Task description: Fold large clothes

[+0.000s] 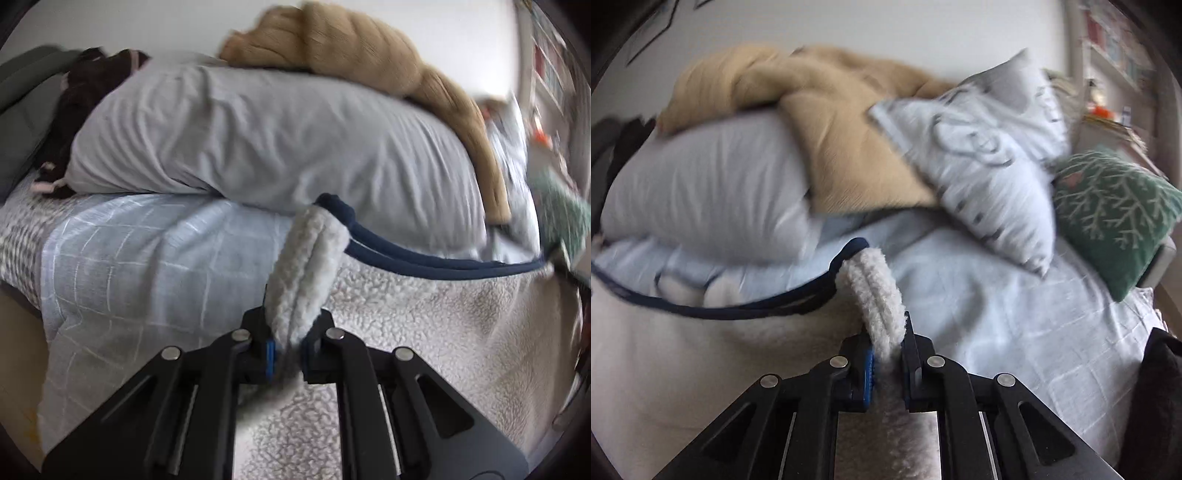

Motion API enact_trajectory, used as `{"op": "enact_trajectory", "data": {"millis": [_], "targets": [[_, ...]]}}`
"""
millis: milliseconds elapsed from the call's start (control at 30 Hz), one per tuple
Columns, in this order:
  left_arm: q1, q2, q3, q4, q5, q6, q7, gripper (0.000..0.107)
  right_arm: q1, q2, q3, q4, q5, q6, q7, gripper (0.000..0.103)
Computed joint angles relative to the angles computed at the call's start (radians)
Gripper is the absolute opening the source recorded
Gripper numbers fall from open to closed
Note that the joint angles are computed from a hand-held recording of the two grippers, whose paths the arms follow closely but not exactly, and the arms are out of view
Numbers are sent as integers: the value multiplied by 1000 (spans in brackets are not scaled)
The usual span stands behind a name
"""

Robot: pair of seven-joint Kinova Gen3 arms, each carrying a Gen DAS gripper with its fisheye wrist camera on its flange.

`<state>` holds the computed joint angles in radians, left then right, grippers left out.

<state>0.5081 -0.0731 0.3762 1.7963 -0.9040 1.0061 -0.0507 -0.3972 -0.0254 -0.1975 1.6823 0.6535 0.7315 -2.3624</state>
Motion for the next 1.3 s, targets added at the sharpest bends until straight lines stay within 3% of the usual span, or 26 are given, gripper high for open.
{"op": "enact_trajectory", "data": {"millis": [100, 167, 233, 300, 367, 400, 433, 500, 533, 567, 667, 733, 800, 867, 1000, 1100, 1200, 1300], "targets": [[-2, 66, -19, -10, -15, 6, 12, 12, 14, 43, 9, -20, -7, -29, -44, 11], [3, 125, -51, -34, 20, 12, -41, 13, -40, 100, 57, -54, 2, -4, -32, 11], [2, 157, -91, -20, 58, -23, -58, 14, -62, 152, 88, -80, -23, 17, -6, 11], [-5, 161, -131, 2, 108, -76, -71, 17, -16, 189, 71, -105, -101, 28, 57, 13], [-11, 158, -162, 11, 153, -110, -87, 26, 70, 221, 14, -130, -182, 47, 114, 16], [-23, 158, -159, 7, 168, -107, -93, 36, 91, 228, 8, -142, -223, 56, 147, 16], [-17, 162, -174, -4, 191, -87, -97, 54, 96, 235, 20, -153, -263, 64, 174, 20], [-15, 167, -183, -30, 223, -21, -84, 75, 62, 245, 76, -173, -302, 90, 196, 33], [-13, 164, -184, -42, 234, 6, -86, 78, 21, 253, 118, -190, -298, 121, 187, 46], [-9, 162, -181, -58, 240, 37, -96, 79, -5, 259, 140, -207, -287, 154, 177, 56], [28, 166, -161, -127, 243, 158, -165, 81, -19, 226, 143, -210, -269, 180, 170, 71], [40, 169, -141, -174, 274, 230, -243, 82, -21, 194, 137, -210, -265, 205, 204, 76], [56, 158, -130, -203, 317, 272, -291, 82, -57, 164, 188, -213, -300, 236, 266, 77], [66, 127, -122, -199, 355, 274, -306, 82, -49, 128, 207, -202, -359, 248, 316, 78], [52, 44, -130, -161, 501, 235, -355, 83, 101, 38, 114, -159, -521, 287, 422, 81], [55, -30, -161, -114, 623, 204, -359, 83, 133, -20, 113, -128, -605, 342, 469, 81], [-33, -106, -83, -68, 712, 200, -341, 83, 162, -74, 120, -99, -672, 407, 495, 81], [-55, -181, -48, -21, 782, 200, -293, 83, 185, -147, 116, -54, -706, 467, 466, 81]]}}
